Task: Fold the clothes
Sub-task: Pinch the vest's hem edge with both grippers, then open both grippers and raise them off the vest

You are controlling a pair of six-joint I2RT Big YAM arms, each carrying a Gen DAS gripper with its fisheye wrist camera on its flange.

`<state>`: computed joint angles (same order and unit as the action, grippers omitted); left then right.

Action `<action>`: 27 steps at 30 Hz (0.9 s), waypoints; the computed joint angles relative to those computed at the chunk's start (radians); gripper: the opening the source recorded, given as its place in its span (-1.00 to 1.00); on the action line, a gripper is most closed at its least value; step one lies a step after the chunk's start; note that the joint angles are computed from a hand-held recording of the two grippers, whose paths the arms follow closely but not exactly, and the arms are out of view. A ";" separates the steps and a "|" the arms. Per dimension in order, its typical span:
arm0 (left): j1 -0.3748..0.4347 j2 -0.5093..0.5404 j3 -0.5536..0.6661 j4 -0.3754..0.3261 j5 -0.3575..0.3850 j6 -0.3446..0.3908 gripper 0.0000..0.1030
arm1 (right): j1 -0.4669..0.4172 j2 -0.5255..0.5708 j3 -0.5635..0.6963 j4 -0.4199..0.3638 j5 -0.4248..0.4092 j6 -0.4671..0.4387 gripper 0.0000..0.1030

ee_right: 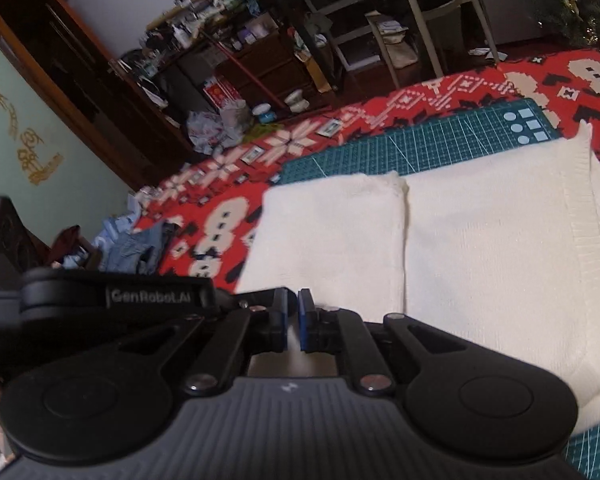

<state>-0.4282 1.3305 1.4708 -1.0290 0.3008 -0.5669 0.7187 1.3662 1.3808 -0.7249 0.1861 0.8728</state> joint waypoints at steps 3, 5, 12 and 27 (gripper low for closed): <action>0.009 -0.005 -0.014 0.015 0.022 -0.008 -0.94 | -0.004 -0.007 -0.021 -0.013 -0.014 -0.018 -0.90; 0.022 0.000 -0.007 0.022 0.050 -0.027 -0.93 | -0.011 -0.022 -0.032 -0.018 -0.023 -0.015 -0.82; 0.049 0.059 0.043 0.093 0.079 -0.061 -0.93 | -0.079 -0.044 -0.047 0.096 -0.018 0.026 -0.82; 0.057 0.077 0.050 0.121 0.106 -0.061 -0.93 | -0.138 -0.043 -0.075 0.051 0.010 0.054 -0.70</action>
